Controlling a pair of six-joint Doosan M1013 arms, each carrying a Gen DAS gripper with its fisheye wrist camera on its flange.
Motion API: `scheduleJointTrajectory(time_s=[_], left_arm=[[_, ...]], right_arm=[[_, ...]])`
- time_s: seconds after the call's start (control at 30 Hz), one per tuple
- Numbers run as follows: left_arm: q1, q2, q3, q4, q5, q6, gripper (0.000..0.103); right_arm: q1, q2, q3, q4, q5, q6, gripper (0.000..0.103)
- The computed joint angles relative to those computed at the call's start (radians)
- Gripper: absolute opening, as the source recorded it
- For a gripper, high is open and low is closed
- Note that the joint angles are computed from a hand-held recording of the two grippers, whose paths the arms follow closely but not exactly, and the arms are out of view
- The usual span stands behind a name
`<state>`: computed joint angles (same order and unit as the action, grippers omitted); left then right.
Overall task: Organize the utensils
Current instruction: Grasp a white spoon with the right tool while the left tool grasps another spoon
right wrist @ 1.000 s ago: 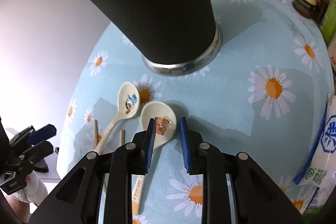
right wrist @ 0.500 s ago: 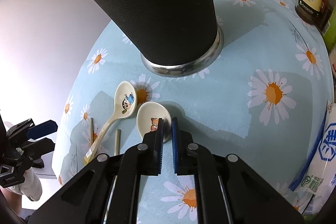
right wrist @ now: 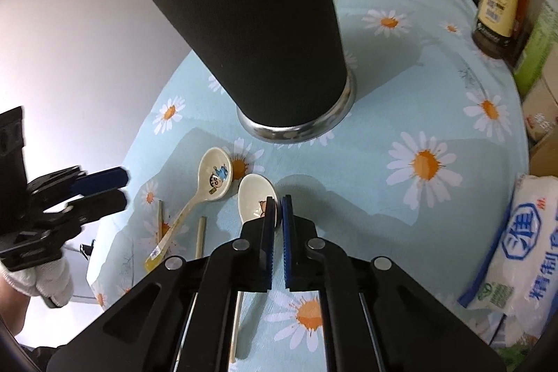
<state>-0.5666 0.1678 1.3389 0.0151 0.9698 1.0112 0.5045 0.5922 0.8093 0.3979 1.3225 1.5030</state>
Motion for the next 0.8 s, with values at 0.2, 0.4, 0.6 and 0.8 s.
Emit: scheduleJointTrajectory(time_s=[0.2,0.4,0.6,0.8], left_arm=[[0.023,0.034,-0.031,-0.041,0.024,0.095,0.031],[0.047,0.072,-0.069,-0.096,0.062,0.203,0.031],[0.079,0.114,-0.104,-0.193,0.106,0.265,0.031],[0.095,0.147,-0.130,-0.242,0.153,0.334,0.031]], right_arm=[[-0.002,-0.037,0.033,-0.014,-0.041,0.022,0.005],[0.001,-0.086,0.070,-0.053,-0.096,0.062,0.005],[0.004,-0.129,0.111,-0.086,-0.150,0.132,0.005],[0.010,-0.166,0.152,-0.124,-0.184,0.203,0.005]])
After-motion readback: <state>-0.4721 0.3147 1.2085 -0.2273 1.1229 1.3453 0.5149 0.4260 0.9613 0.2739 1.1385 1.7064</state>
